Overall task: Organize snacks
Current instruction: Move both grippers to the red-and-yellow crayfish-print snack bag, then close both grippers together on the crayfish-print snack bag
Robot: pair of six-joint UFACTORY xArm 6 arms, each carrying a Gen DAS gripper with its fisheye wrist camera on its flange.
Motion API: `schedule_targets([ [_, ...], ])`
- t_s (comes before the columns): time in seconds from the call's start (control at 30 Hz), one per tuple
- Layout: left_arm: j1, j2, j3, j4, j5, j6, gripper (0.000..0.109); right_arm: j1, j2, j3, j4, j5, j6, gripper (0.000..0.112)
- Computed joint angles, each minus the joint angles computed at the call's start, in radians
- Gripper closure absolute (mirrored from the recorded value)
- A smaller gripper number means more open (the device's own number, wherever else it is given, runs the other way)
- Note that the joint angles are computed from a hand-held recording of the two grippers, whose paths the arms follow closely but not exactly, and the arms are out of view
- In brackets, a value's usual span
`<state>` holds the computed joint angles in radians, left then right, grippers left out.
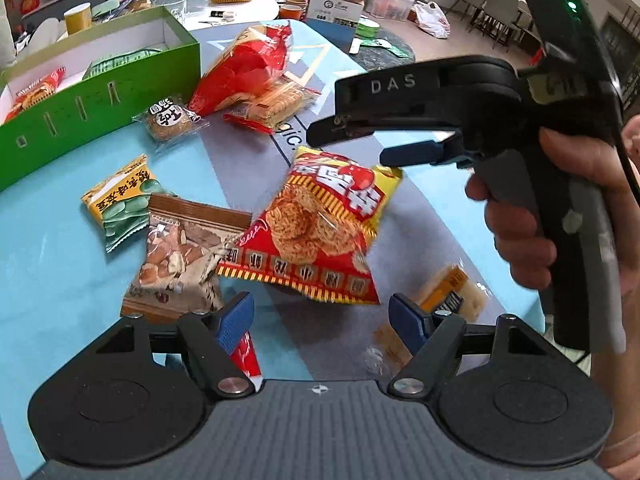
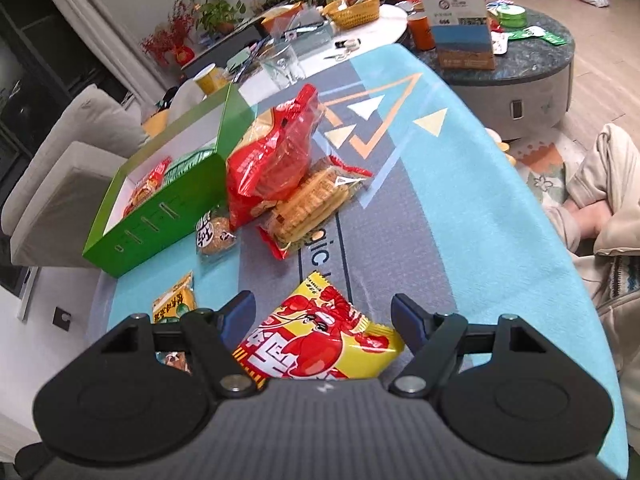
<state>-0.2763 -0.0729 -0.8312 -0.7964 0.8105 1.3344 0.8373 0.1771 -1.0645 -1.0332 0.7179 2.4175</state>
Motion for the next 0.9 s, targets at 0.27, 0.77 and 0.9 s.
schedule_targets([
  [0.27, -0.019, 0.037, -0.016, -0.030, -0.138, -0.001, 0.041, 0.005, 0.009, 0.004, 0.004, -0.046, -0.002, 0.074],
  [0.77, -0.031, 0.080, -0.040, -0.073, -0.203, 0.048, 0.040, -0.008, 0.039, -0.013, -0.039, -0.145, 0.040, 0.067],
  [0.9, -0.043, 0.096, -0.039, -0.143, -0.246, 0.117, 0.042, -0.019, 0.038, -0.002, -0.083, -0.192, 0.079, 0.064],
])
